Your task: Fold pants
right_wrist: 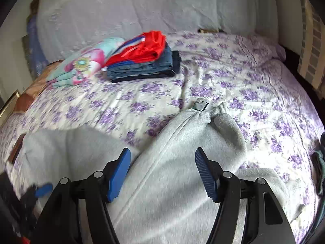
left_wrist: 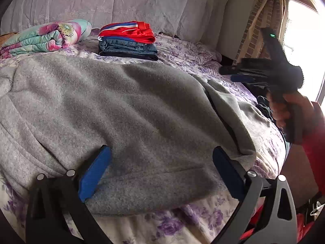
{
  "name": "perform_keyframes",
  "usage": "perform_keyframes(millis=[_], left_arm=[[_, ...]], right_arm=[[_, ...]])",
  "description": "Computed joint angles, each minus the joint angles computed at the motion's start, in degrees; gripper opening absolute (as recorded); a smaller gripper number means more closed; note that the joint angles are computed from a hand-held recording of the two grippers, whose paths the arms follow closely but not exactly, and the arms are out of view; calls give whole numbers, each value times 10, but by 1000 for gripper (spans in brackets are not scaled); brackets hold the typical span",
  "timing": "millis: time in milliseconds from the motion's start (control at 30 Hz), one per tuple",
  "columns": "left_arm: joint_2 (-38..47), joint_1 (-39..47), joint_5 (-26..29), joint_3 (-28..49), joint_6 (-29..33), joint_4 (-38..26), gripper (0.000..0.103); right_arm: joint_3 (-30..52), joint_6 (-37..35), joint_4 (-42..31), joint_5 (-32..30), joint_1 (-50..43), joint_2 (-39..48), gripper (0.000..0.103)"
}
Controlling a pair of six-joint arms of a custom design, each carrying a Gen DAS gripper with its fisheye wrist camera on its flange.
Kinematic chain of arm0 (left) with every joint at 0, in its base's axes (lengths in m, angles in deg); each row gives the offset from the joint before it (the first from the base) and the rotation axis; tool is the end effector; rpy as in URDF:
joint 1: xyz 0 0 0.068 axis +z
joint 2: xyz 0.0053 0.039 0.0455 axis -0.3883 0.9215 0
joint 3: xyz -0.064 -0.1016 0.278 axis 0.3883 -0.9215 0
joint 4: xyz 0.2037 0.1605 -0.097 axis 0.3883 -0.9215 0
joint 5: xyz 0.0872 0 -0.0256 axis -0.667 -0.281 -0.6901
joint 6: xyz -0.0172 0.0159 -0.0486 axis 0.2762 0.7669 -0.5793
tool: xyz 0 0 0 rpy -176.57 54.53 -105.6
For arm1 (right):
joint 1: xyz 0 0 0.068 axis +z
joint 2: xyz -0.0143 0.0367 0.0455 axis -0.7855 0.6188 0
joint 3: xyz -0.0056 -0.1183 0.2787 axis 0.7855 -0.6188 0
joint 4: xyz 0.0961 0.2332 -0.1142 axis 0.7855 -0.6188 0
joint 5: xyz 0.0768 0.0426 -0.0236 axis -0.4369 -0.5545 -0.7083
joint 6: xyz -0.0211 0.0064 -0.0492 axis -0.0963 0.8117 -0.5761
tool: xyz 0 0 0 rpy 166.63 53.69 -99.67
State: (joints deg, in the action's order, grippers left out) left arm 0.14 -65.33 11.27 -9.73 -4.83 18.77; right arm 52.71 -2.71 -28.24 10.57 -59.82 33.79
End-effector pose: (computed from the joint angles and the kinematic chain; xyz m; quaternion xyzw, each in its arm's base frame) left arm 0.1846 -0.1481 0.1887 -0.0746 0.8768 -0.1331 0.4560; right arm 0.4215 -0.0446 0.2831 -0.1862 0.9131 0.1161 0.3436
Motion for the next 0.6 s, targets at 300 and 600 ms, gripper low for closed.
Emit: perform_keyframes(millis=[300, 600], left_arm=[[6, 13, 14, 1, 11, 13, 98], [-5, 17, 23, -13, 15, 32, 98]], right_arm=[[125, 45, -91, 65, 43, 133, 8], [43, -42, -135, -302, -297, 57, 8]])
